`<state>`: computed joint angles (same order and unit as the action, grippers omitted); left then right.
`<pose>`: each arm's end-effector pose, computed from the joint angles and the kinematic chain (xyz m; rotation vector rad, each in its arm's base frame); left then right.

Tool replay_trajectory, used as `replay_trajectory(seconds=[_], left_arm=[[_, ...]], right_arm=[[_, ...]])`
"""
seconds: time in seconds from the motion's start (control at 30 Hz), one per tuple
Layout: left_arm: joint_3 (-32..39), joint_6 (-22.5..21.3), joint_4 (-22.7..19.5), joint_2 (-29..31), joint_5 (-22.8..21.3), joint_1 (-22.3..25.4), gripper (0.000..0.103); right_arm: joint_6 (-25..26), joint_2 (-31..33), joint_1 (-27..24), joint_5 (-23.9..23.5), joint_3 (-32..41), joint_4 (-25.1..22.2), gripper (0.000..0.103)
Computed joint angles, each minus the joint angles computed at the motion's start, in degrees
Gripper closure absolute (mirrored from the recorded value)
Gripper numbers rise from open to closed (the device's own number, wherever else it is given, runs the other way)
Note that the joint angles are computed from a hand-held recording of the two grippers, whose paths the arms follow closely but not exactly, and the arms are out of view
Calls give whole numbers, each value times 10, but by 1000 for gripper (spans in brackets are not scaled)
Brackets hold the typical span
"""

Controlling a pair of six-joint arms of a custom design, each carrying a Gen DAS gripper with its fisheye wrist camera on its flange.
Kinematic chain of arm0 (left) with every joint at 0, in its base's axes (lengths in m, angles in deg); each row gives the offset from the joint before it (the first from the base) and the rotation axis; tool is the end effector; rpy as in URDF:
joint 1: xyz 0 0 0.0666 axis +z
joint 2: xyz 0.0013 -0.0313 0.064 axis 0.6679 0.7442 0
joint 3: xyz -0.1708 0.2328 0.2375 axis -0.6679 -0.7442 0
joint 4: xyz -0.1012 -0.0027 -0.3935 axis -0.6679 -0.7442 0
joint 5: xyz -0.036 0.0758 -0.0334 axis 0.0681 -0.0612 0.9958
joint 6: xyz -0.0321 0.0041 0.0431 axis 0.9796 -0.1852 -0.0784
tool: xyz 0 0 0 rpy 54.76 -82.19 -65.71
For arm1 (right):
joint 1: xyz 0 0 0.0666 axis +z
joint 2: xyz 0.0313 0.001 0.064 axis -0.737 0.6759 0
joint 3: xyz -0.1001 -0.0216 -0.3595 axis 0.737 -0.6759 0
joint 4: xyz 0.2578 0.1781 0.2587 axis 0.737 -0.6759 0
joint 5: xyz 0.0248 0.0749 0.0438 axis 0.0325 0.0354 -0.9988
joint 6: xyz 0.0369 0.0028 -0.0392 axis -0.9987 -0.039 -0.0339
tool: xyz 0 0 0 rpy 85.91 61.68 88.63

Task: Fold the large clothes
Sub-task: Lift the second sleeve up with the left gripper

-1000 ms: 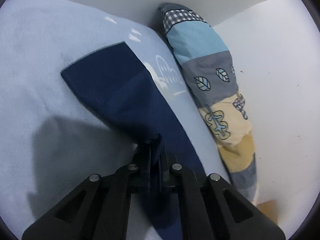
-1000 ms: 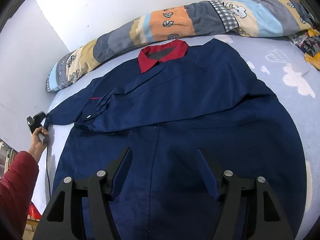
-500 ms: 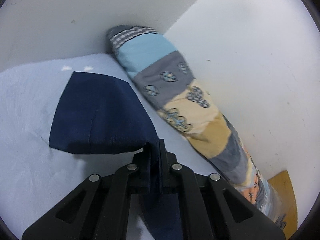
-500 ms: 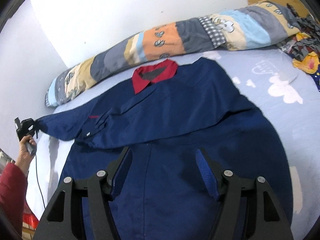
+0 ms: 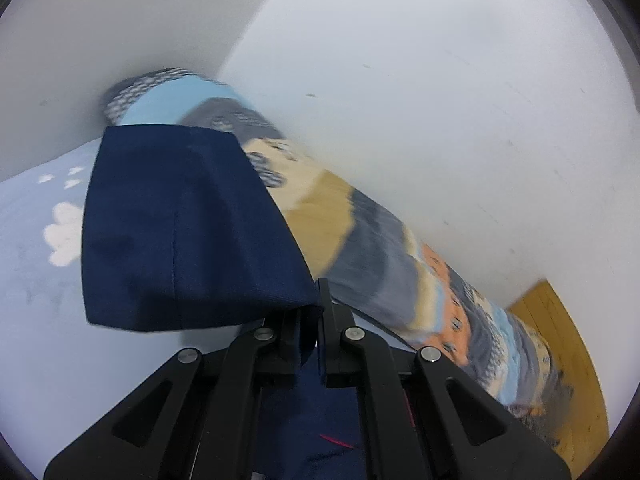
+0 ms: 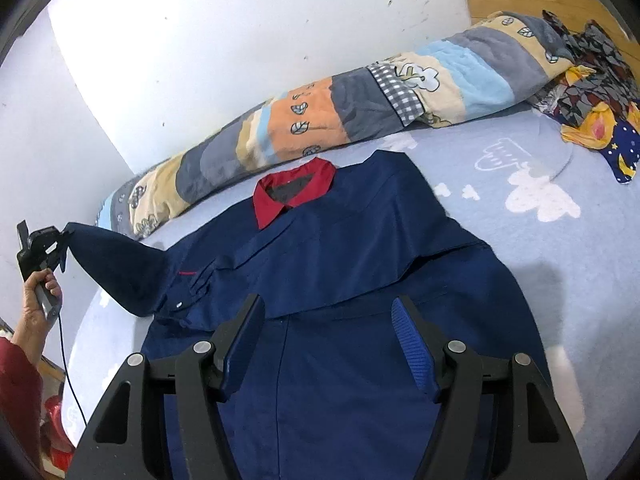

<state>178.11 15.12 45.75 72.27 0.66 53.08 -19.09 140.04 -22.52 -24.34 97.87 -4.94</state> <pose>0.6388 0.1066 0.4509 -0.2349 2.1202 -0.6737 0.3063 0.1280 0.3714 0.5796 2.2171 0.2099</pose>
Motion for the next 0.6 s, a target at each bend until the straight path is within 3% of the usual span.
replay_trajectory(seconds=[0.4, 0.6], left_arm=[[-46, -25, -18, -69, 6, -128, 99], [-87, -59, -22, -86, -41, -214, 99]], right_arm=[[-1, -67, -29, 14, -26, -12, 34], [-4, -103, -46, 9, -39, -15, 34]])
